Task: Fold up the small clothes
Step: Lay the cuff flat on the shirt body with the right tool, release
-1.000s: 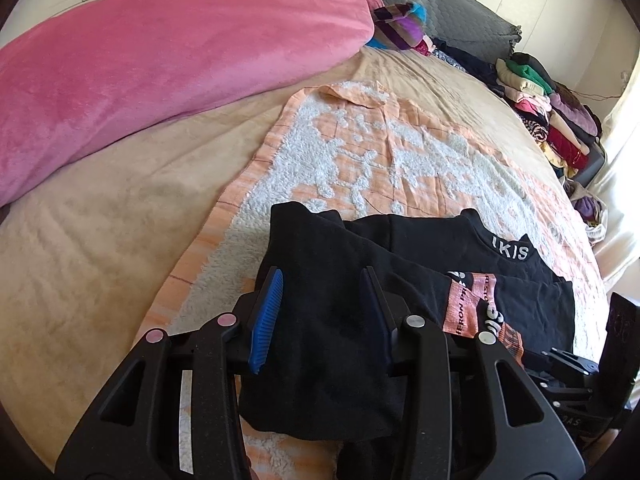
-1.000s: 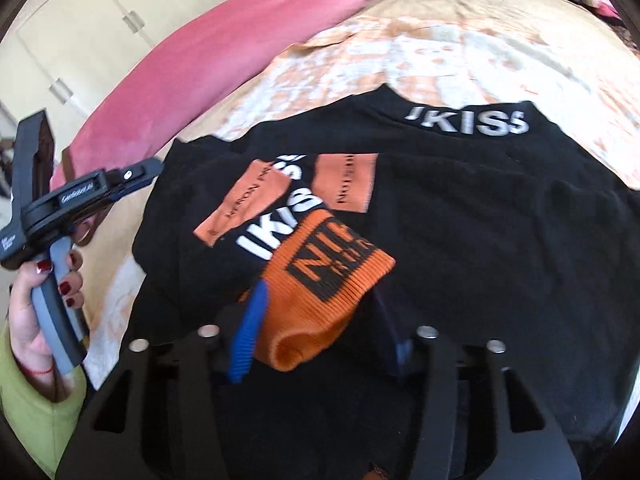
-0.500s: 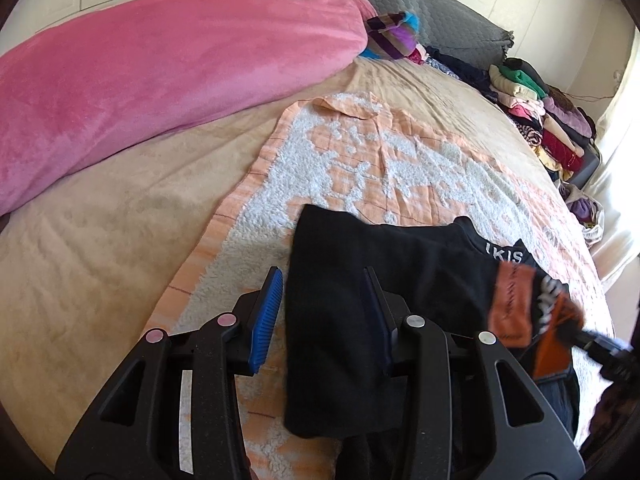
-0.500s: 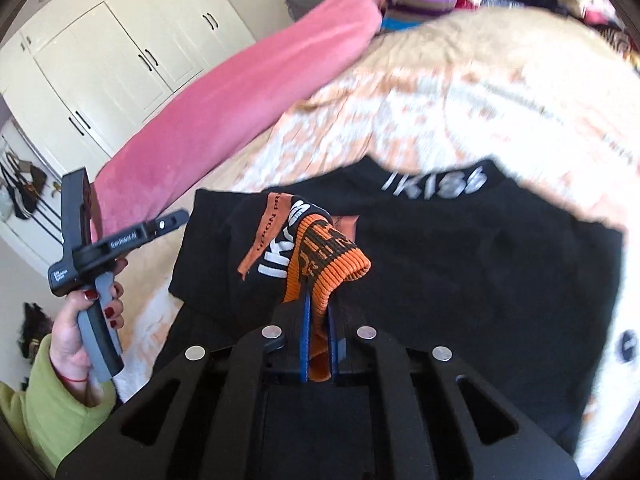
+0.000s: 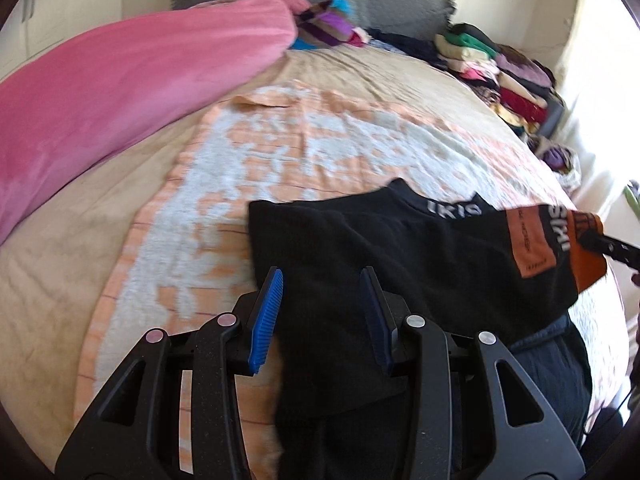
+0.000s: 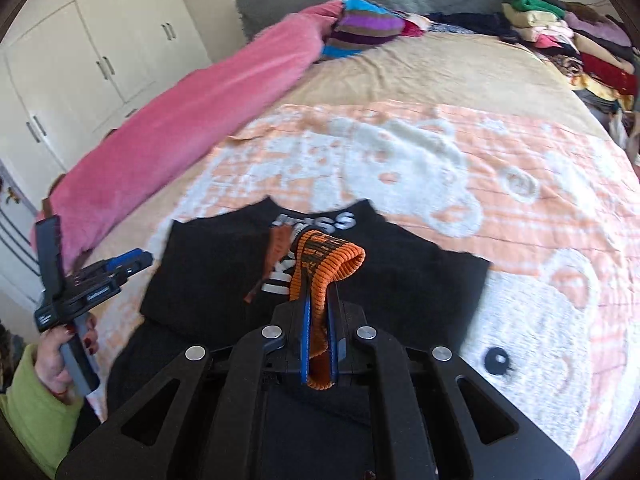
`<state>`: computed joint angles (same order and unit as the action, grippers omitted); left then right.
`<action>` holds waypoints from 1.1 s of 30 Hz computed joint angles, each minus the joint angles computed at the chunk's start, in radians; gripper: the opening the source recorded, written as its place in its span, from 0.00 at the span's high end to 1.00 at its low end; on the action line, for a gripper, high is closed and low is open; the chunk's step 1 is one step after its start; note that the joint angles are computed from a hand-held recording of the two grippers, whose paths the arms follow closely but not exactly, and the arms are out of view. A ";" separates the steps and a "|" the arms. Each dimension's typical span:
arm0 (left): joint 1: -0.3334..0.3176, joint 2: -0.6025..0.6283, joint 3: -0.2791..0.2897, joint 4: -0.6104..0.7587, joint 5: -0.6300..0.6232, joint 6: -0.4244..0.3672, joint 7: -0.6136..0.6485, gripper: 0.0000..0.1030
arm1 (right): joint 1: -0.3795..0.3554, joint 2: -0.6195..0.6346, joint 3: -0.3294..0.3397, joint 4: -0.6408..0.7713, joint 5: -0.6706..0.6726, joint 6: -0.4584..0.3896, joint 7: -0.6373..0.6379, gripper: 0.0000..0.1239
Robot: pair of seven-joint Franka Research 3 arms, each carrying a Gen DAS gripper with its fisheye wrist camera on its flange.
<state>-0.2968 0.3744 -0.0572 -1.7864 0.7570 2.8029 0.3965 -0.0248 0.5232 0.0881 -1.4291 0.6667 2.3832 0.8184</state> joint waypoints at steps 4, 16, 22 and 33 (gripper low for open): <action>-0.016 0.038 -0.013 0.042 0.007 -0.005 0.056 0.69 | 0.011 0.014 -0.020 0.000 -0.041 0.015 0.036 0.95; -0.032 0.097 -0.029 0.102 -0.076 -0.062 0.191 0.61 | 0.033 0.060 -0.045 0.010 -0.167 0.060 0.139 0.95; -0.046 0.106 -0.019 0.117 -0.083 -0.095 0.212 0.60 | 0.028 0.092 -0.049 0.034 -0.195 0.034 0.189 0.92; -0.058 0.077 0.005 0.089 -0.039 -0.035 0.156 0.60 | -0.023 0.057 -0.023 -0.005 -0.127 0.052 0.157 0.74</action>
<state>-0.3550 0.4514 -0.0525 -1.6970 0.7181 2.7677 0.5527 -0.0476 0.5800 0.0655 -1.4339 0.5394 2.4356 0.9754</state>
